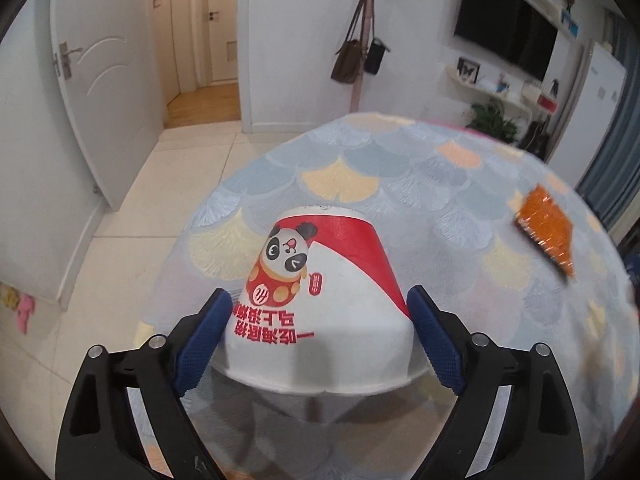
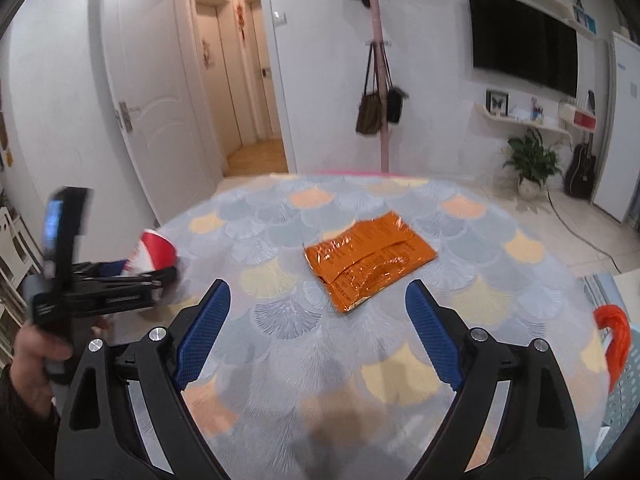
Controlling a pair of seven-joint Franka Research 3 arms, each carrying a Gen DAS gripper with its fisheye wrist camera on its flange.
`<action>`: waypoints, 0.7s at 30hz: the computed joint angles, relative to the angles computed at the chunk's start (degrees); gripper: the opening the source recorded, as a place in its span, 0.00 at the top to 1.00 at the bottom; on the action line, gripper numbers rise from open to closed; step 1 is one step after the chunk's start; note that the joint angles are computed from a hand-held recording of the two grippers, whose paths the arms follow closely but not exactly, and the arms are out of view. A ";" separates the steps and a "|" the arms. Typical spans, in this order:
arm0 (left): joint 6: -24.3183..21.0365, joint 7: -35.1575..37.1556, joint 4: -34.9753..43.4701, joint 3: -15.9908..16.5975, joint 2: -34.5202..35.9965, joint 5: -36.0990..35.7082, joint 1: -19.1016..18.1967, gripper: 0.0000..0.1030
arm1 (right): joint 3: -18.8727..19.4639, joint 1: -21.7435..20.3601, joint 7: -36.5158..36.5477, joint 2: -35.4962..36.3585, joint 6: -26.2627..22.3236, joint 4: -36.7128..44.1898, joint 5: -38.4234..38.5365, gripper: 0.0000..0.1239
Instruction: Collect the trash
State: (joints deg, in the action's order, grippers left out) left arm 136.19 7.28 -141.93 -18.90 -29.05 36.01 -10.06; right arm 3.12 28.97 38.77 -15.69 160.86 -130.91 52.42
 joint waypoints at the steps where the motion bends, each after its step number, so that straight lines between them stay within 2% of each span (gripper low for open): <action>1: 1.18 -0.52 -0.55 0.18 -0.39 0.08 -0.02 0.17 | 0.72 -0.79 2.39 1.70 -0.40 1.35 -2.19 0.31; 4: 3.61 -2.54 -2.12 -0.23 -2.04 0.63 0.23 0.18 | 2.73 -2.81 9.13 5.00 -0.05 4.01 -9.09 0.31; 7: 8.00 -4.42 -4.22 -0.34 -3.78 1.15 0.51 0.19 | 4.26 -4.01 14.92 8.96 2.22 6.96 -16.35 0.31; 8: 8.03 -4.20 -4.10 -0.55 -3.66 0.96 0.54 0.19 | 4.75 -4.50 17.64 10.36 3.11 7.86 -19.77 0.31; 10: 7.76 -3.49 -3.59 -0.67 -3.07 0.44 0.53 0.18 | 5.96 -6.16 28.76 13.75 4.08 10.01 -32.56 0.31; 11: 7.87 -3.15 -3.58 -0.52 -2.92 0.06 0.42 0.18 | 5.88 -6.34 32.87 14.97 3.00 11.22 -37.16 0.31; 12: 8.08 -3.03 -3.67 -0.46 -2.93 -0.18 0.42 0.18 | 5.63 -6.29 36.19 16.45 -0.59 13.45 -40.57 0.31; 15: 8.84 -2.78 -3.92 -0.31 -2.98 -0.68 0.58 0.18 | 4.92 -5.38 39.53 18.26 -4.95 16.17 -45.90 0.23; 17: 8.82 -2.68 -3.87 -0.54 -2.95 -0.87 0.71 0.18 | 4.64 -4.95 41.13 18.47 -5.77 16.53 -48.37 0.23; 20: 8.69 -2.60 -3.83 -0.79 -3.01 -0.92 0.90 0.18 | 4.59 -5.09 39.68 18.30 -5.99 16.25 -45.84 0.25; 21: 8.58 -2.58 -3.76 -0.87 -3.04 -0.87 0.97 0.18 | 4.59 -5.22 38.66 18.18 -5.82 16.10 -44.47 0.31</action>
